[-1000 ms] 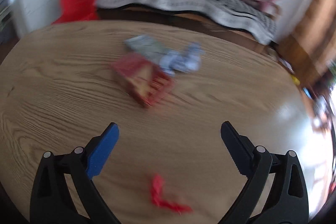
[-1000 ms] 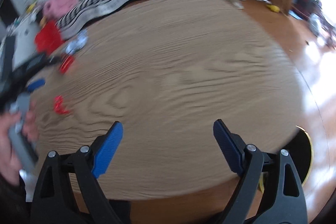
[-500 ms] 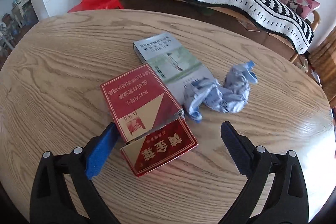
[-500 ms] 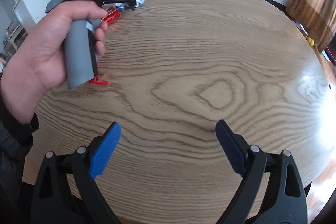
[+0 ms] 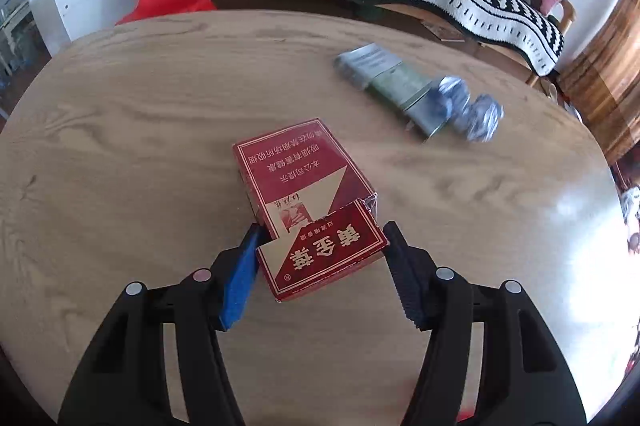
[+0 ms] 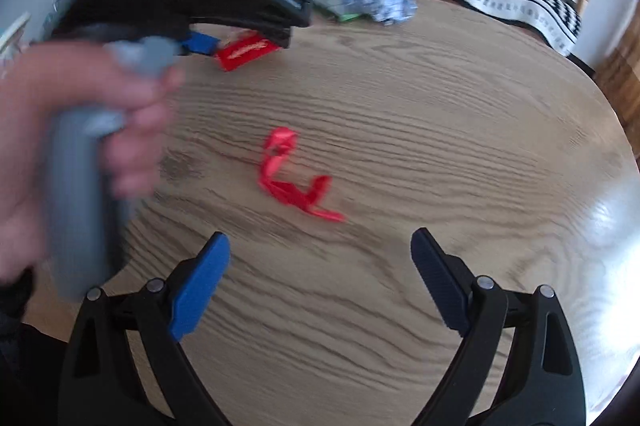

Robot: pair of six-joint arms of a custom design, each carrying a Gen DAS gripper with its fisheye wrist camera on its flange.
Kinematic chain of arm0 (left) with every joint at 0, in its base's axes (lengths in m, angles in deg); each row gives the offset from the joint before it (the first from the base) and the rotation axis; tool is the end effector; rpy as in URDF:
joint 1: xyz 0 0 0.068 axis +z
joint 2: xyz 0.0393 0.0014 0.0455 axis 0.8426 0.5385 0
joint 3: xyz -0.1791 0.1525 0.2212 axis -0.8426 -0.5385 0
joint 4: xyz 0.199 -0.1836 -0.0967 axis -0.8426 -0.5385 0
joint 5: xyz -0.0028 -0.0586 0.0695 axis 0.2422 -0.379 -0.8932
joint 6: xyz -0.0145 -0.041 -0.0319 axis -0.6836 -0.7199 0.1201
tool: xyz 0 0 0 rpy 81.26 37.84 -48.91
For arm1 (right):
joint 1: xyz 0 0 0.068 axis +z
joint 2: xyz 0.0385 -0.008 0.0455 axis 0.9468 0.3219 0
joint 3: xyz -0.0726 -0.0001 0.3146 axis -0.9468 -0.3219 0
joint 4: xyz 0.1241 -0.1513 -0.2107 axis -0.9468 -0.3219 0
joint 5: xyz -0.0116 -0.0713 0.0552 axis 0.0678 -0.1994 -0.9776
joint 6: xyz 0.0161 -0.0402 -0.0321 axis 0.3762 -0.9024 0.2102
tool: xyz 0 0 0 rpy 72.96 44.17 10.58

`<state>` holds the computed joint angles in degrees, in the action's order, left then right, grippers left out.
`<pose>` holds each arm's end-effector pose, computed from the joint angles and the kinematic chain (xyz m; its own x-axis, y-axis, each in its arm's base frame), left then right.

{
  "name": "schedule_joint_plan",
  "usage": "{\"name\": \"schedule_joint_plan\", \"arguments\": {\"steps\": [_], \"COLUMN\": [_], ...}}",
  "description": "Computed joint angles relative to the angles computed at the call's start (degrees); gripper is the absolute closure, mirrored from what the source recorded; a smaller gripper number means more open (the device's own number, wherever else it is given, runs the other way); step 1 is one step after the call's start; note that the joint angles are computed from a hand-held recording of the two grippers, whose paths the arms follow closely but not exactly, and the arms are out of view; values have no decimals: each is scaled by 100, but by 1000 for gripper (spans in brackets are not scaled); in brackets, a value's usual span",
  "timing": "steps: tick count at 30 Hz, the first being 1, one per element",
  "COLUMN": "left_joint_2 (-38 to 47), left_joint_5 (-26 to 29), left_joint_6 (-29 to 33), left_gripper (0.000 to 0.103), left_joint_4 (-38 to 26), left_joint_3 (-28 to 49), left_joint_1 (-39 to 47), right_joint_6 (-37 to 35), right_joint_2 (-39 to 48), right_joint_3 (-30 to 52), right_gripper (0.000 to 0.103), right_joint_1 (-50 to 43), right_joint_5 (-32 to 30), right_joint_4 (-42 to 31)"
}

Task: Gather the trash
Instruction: 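Grasp red cigarette box with left tool while right tool grasps red ribbon, then carry the cigarette box and ribbon over the bin with both tools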

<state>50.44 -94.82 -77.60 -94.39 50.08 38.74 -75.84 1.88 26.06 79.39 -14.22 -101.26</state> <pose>0.3343 -0.1000 0.2299 -0.6841 -0.5452 -0.4846 -0.5789 0.8100 -0.0939 0.3015 0.0543 0.2139 -0.6384 -0.5791 -0.5071 -0.6829 0.7300 0.0260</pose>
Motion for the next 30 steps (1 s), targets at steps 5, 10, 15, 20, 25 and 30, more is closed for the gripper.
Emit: {"name": "schedule_joint_plan", "arguments": {"steps": [5, 10, 15, 20, 25, 30], "left_joint_2": [-1162, -1887, -1899, -1564, -830, 63], "left_joint_5": [-23, -298, -572, -722, -1004, -1164], "left_joint_6": [-45, -220, -340, -499, -611, -573], "left_gripper": [43, 43, 43, 43, 43, 43], "left_joint_4": [-182, -543, -737, -764, -809, -739], "left_joint_3": [-885, -1260, -1213, -844, -105, 816], "left_joint_1": [-10, -346, -863, -1475, -2411, -3240], "right_joint_6": [319, 749, 624, 64, -786, -1751], "right_joint_2": [166, 208, -67, -572, -643, -137], "right_joint_3": [11, 197, 96, 62, 387, 1013], "right_gripper": [14, 84, 93, 93, 93, 93], "right_joint_1": [441, 450, 82, -867, -2376, -4183], "right_joint_5": [131, -62, -228, -574, -1016, -1376], "right_joint_4": [369, 269, 83, -390, -1031, -1538]}}
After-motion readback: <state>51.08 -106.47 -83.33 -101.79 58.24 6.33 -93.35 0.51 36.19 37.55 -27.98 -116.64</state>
